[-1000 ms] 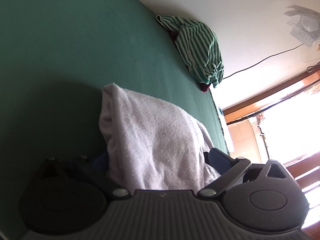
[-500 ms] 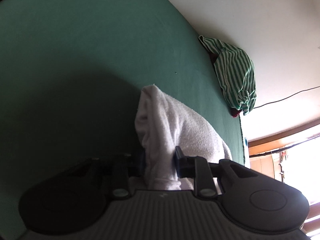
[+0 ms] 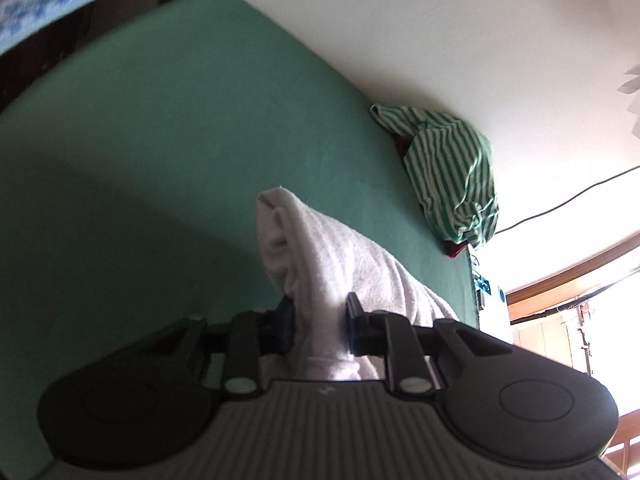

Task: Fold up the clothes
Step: 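Grasp the white bundle ends with both grippers and lift it, then carry the lifted white bundle with both grippers toward the bed corner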

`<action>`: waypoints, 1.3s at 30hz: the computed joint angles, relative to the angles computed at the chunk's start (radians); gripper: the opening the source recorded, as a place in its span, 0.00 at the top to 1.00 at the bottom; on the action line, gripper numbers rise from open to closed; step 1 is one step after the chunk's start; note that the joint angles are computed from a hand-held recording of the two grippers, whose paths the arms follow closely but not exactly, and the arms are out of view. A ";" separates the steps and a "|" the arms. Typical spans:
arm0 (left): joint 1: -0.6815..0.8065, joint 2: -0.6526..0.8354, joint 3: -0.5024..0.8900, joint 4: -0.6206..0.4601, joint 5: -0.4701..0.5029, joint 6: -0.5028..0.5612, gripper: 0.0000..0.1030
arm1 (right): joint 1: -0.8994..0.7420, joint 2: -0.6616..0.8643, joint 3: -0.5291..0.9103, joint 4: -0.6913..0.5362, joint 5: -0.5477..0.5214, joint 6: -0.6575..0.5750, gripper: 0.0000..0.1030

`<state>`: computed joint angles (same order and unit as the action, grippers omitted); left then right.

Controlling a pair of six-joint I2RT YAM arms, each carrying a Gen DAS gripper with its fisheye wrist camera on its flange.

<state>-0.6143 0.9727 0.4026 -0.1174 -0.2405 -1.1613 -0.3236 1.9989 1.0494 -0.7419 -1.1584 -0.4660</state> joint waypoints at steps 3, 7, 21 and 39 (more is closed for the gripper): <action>0.165 -0.055 0.158 -0.168 0.113 0.170 0.82 | 0.056 -0.053 0.087 -0.073 -0.052 0.066 0.80; 0.416 0.055 0.425 -0.305 0.263 0.461 0.82 | 0.186 -0.164 0.145 0.178 -0.081 0.430 0.80; 0.926 0.850 1.183 -0.331 0.538 0.967 0.81 | 0.628 0.218 0.653 0.891 0.374 1.187 0.80; 1.024 1.424 1.381 -0.120 0.644 1.107 0.78 | 0.726 0.934 1.407 0.647 0.690 1.041 0.75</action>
<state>0.4101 2.3964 1.7833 -0.2370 0.4030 -0.0544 0.4027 2.9327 2.4569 -0.0946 -0.4681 0.5749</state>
